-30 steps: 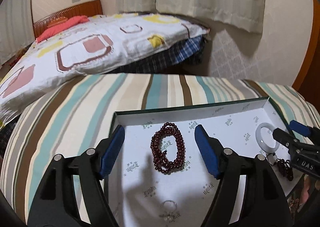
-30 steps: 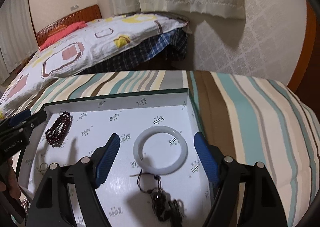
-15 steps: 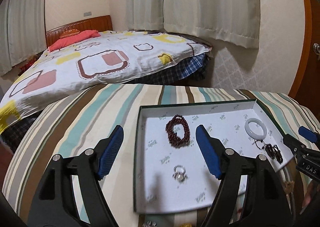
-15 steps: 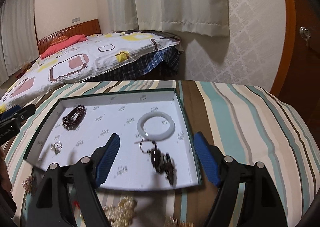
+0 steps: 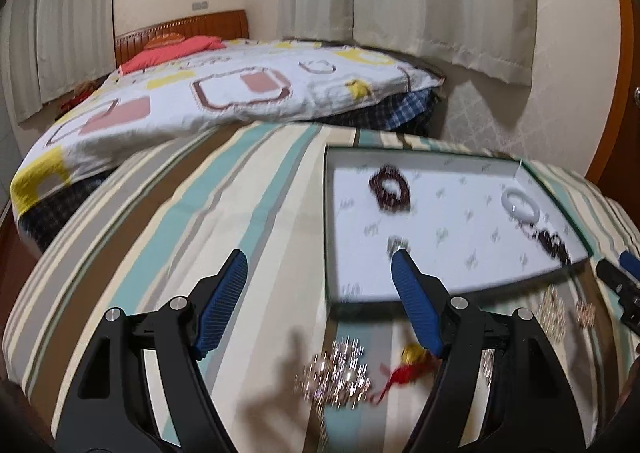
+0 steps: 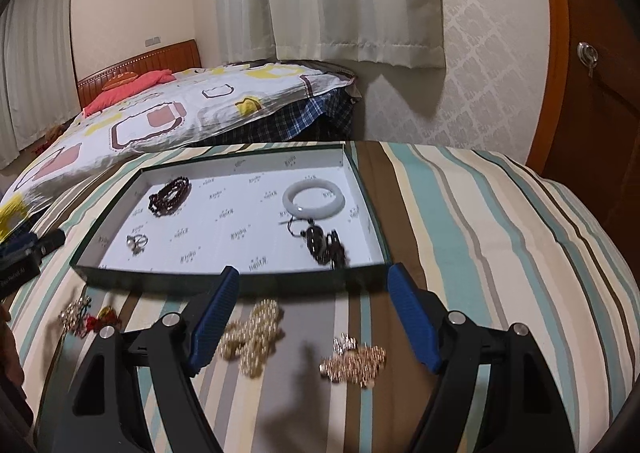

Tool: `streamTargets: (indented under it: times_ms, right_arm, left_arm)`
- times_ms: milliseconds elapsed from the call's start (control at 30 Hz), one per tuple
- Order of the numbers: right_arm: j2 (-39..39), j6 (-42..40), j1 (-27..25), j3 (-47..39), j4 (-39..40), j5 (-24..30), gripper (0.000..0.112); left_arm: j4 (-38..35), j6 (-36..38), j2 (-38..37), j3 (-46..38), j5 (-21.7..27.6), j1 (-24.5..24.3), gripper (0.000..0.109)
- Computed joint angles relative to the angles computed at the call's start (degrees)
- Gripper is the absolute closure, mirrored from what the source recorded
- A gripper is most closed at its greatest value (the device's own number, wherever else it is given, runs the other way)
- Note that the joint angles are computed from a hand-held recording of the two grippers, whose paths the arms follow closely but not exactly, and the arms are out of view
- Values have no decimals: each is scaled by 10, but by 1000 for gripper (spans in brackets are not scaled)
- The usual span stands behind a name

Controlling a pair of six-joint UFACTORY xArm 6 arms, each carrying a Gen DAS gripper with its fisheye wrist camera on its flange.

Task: Organize jewelry
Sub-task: 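Withdraw both open tools from the tray, then move left tool to the pearl-and-gold brooch while right tool approaches the white pearl cluster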

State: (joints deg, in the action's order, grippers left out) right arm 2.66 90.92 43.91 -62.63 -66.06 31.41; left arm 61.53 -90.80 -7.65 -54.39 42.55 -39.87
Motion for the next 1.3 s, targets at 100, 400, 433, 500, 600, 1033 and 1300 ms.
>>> streamTargets:
  times_ms: [100,400,433,500,600,1033,1300]
  right_arm:
    - [-13,10,6,18,1,2,38]
    - [-36,23,20,59,10,3,38]
    - [-37,24,20,62,11,3,38]
    - [-40,25,21,67,12,2,38]
    - [-40,27,20,70,14,-1,38]
    - [-39,24,22,71,19,-5,38]
    - [-37,23,21,72,23,-10,38]
  left_arm:
    - [-13,0,-10,20,3,-11,36]
    - [-67,22,-13,49,-11,-10,38]
    - [-71,26,-11,49,-13,-10,38]
    - [-77,35,-7,46,-18,-10,38]
    - [-82,44,-3,43,-20,-10,39]
    - [-148,95,3,53,-52,-2,51]
    - [-143,96,3,54,-55,-2,55]
